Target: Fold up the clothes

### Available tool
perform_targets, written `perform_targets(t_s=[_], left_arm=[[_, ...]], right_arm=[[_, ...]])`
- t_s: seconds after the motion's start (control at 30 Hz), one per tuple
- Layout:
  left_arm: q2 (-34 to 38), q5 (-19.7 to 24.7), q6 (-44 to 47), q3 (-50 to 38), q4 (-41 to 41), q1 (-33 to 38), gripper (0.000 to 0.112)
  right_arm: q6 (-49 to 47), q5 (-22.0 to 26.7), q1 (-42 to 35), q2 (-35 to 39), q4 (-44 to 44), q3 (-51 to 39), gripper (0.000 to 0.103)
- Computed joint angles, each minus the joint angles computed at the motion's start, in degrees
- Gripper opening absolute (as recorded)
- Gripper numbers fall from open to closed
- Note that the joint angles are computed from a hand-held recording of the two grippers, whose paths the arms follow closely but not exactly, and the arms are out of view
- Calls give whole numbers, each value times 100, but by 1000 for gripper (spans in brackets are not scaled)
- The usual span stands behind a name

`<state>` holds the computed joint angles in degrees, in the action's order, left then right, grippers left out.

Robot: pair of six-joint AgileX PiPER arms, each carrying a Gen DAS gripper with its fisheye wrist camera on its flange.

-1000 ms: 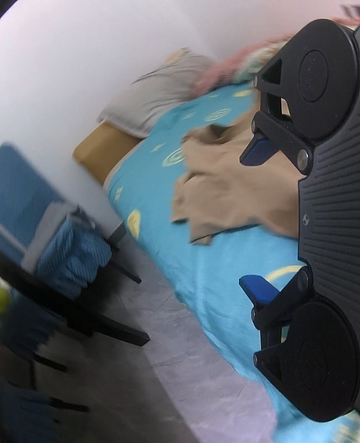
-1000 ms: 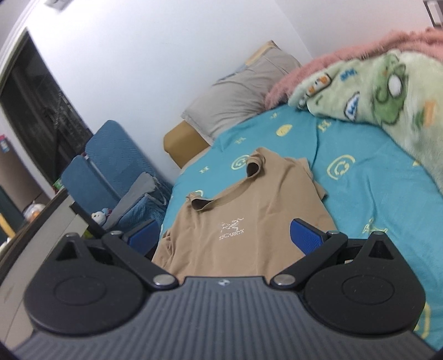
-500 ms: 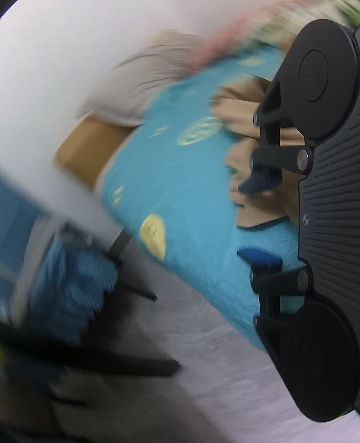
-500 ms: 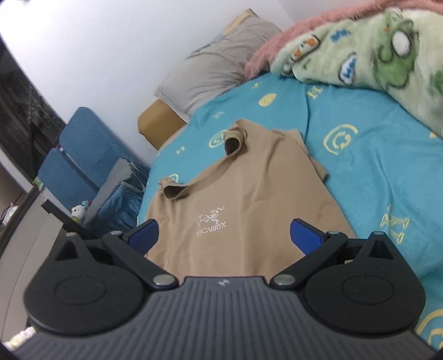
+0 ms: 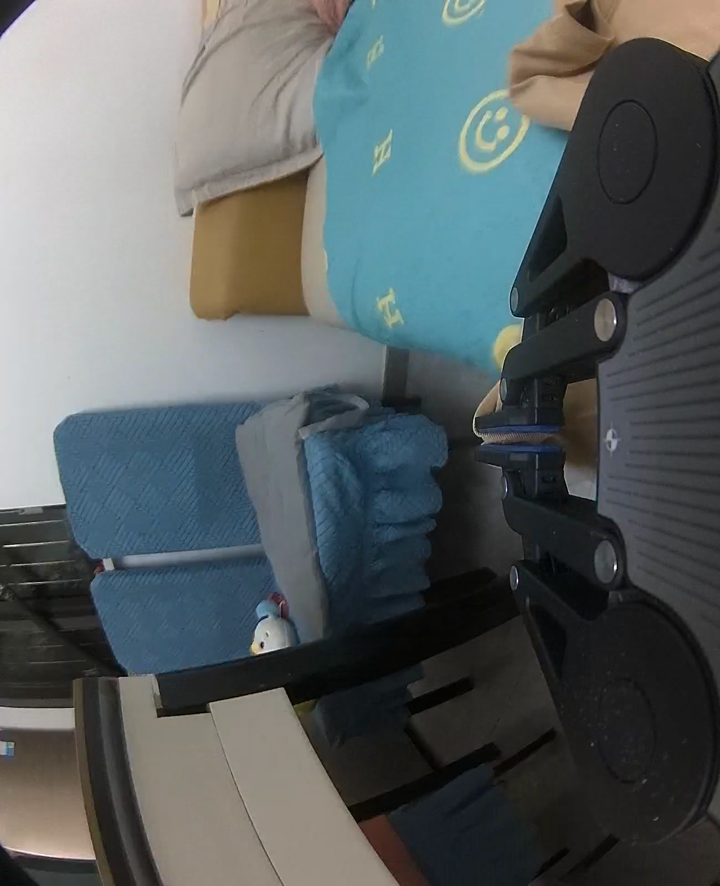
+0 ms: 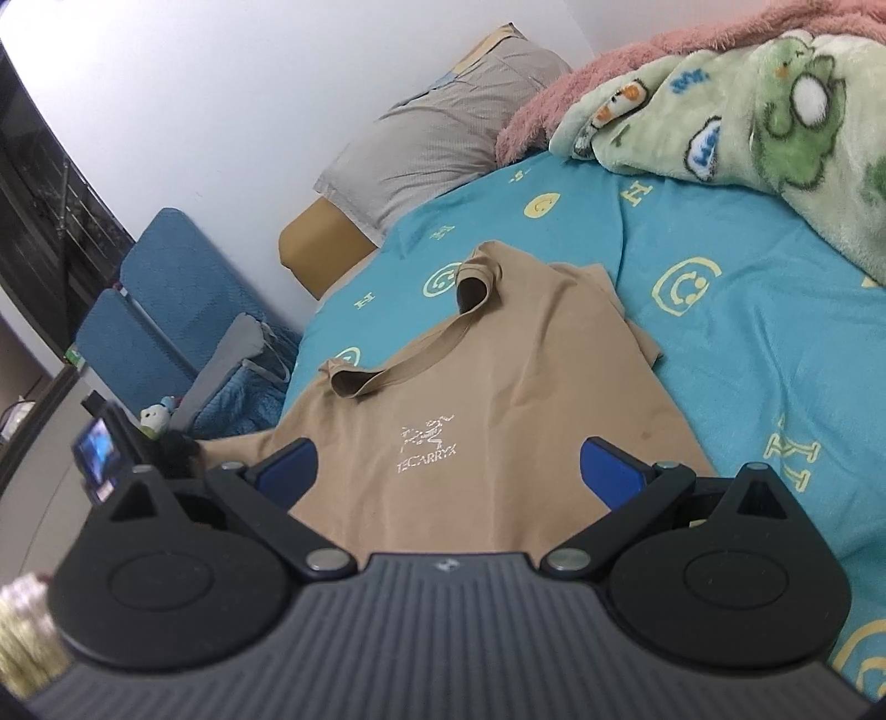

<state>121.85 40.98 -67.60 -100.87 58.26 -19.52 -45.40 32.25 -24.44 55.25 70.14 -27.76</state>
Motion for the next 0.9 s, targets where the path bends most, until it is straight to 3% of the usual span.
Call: perform_targets(t_s=[0.1, 0.17, 0.23, 0.3, 0.33, 0.37, 0.43, 0.6, 0.7, 0.9], left_arm=[[31, 94, 417, -33, -639, 53, 16], [-268, -112, 115, 535, -647, 53, 40], [-759, -449, -78, 1301, -686, 39, 44], [-1292, -803, -167, 2063, -777, 20, 57], [-1574, -921, -198, 2426, -825, -8, 71], [-1886, -946, -329, 2767, -810, -89, 80], [-2530, -871, -691, 3354, -699, -354, 84], [-4033, 69, -1491, 4282, -291, -1641, 95], [-4764, 978, -2100, 4624, 81, -2875, 101], [-5235, 2728, -3006, 4920, 391, -5461, 101]], right_arm=[[18, -94, 39, -4, -69, 15, 103], [-76, -149, 60, -2, -48, 31, 103], [-145, -219, 93, 9, -31, 38, 103], [-198, -294, 178, -3, -39, 33, 103], [-223, -333, 225, -10, -45, 30, 103], [-247, -371, 273, -17, -53, 26, 103], [-146, -630, 530, -107, -288, 17, 103], [365, -1160, 1008, -533, -1166, 73, 103], [429, -974, 913, -770, -1384, 96, 103], [656, -264, 567, -1567, -1888, 182, 103]])
